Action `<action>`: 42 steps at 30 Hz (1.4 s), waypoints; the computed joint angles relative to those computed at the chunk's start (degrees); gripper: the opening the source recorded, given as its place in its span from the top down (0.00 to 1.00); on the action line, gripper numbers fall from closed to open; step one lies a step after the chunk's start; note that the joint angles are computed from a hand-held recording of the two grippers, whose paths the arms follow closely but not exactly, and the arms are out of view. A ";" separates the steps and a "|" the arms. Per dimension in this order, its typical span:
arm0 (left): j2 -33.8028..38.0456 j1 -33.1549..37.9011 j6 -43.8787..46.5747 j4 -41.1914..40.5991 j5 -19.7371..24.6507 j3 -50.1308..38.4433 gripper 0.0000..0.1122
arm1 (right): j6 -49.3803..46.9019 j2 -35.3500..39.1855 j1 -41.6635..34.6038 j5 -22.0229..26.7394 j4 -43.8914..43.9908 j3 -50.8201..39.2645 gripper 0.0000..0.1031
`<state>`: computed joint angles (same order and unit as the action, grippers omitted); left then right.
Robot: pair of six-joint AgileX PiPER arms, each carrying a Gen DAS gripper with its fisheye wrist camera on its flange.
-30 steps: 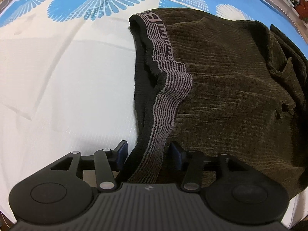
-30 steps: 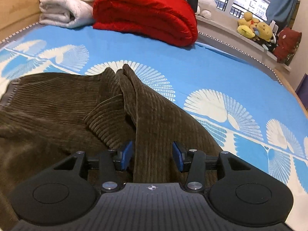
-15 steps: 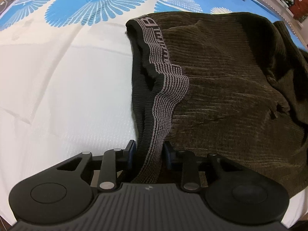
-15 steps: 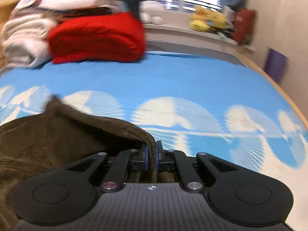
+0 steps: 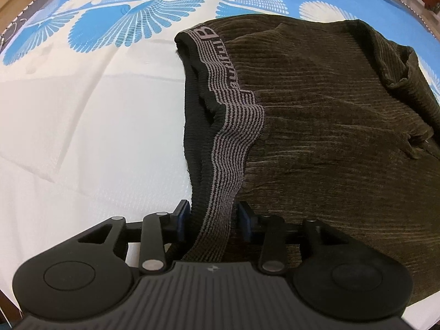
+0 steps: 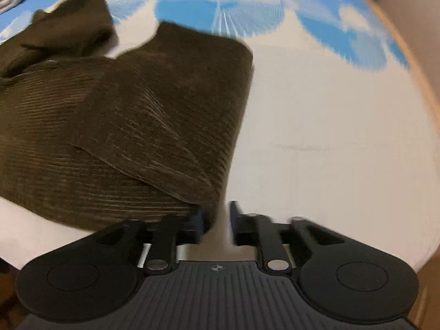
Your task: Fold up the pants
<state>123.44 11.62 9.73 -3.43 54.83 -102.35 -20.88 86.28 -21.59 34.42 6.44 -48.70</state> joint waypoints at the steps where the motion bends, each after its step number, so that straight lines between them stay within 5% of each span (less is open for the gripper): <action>1: -0.09 -0.15 -0.06 0.21 -0.09 0.10 0.61 | -3.96 -1.35 -1.37 -0.64 3.08 0.48 0.68; 4: -0.31 -0.10 0.26 -0.03 -0.20 0.20 0.60 | -8.23 -3.91 -0.12 -6.17 6.16 1.35 0.68; 8: 0.12 0.83 0.91 -1.74 0.65 -0.56 0.60 | 0.16 -4.89 8.26 -15.06 -5.21 2.49 0.66; 12: 0.58 0.77 1.77 -1.78 1.15 -1.25 0.59 | 2.66 -4.04 11.90 -17.67 -7.57 0.38 0.66; 16: 1.09 0.40 2.05 -1.38 1.20 -1.62 0.57 | -9.94 -0.63 15.43 -13.41 3.58 -2.23 0.57; 21: 1.55 0.70 1.85 -1.96 1.30 -1.98 0.56 | 0.69 6.84 25.46 -15.06 -14.08 -2.02 0.57; 28: 2.01 1.03 2.12 -2.36 1.92 -2.75 0.56 | 6.85 10.32 27.81 -14.43 -23.24 -2.63 0.59; 31: 1.83 0.32 1.39 -0.99 1.23 -2.27 0.56 | 8.80 10.69 26.51 -15.63 -24.13 -3.03 0.95; 33: 1.44 0.24 1.09 -0.75 0.63 -1.56 0.59 | 10.18 9.00 24.49 -18.47 -23.00 -1.82 0.95; 38: 1.02 0.95 1.91 -1.93 0.38 -1.10 0.66 | 37.20 1.55 10.29 -27.63 -31.40 -0.78 0.97; 40: 0.86 0.95 2.11 -1.91 0.27 -0.96 0.67 | 48.66 0.35 0.65 -25.64 -31.86 -2.28 0.97; 42: 0.63 0.86 2.42 -1.78 0.09 -0.69 0.67 | 60.11 1.57 -7.57 -17.43 -32.59 -4.73 1.00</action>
<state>124.07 12.48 12.15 -5.21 54.92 -103.04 39.23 87.85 -29.16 16.99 -26.15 -53.43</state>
